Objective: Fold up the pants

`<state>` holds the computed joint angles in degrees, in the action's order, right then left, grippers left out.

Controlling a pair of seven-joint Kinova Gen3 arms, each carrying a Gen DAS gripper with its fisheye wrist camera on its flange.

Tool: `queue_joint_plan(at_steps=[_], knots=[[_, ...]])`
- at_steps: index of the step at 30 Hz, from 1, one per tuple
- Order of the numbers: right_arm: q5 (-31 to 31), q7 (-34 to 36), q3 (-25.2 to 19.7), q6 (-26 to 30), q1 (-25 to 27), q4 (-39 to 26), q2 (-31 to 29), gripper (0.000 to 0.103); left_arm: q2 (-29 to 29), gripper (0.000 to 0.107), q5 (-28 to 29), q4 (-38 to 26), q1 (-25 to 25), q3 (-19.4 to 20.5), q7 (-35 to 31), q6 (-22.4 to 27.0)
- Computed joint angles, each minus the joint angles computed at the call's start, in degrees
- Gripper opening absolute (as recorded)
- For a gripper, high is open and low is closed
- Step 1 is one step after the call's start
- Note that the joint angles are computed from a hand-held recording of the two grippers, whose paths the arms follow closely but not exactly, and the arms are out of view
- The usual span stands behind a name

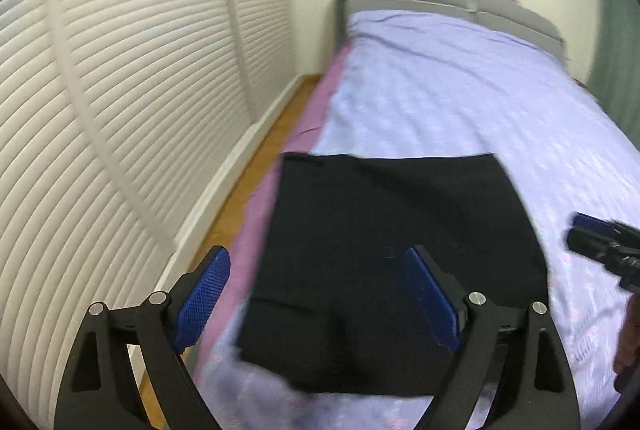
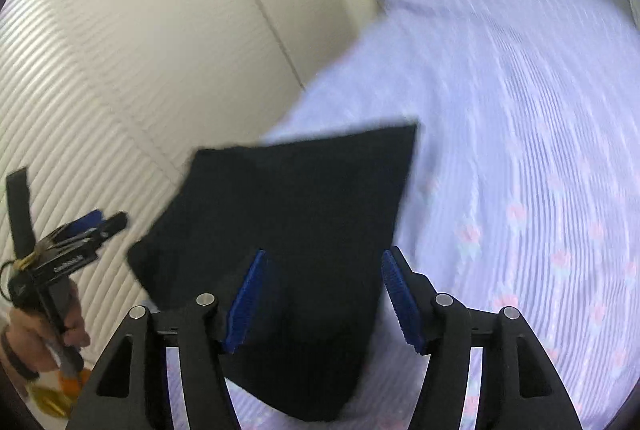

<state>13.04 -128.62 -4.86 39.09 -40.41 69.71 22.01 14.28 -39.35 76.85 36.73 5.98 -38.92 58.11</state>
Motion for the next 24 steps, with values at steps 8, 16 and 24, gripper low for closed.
queue_joint_plan(at_steps=[8, 16, 24], knots=[[-1.6, 8.7, -5.2, 4.1, 2.3, -3.2, 5.2, 0.055, 5.0, 0.089, 5.0, 1.0, -2.0, -2.4, 1.5, -1.2], [-1.0, 8.0, -9.7, 9.1, 5.4, -5.8, 8.4, 0.056, 6.4, 0.09, 2.7, 2.3, 0.3, -3.8, 5.7, 1.5], [2.1, 3.2, -9.5, 5.3, 6.2, 4.9, -4.2, 0.069, 3.3, 0.09, -7.4, -3.1, 11.7, -0.3, 18.5, 14.1]])
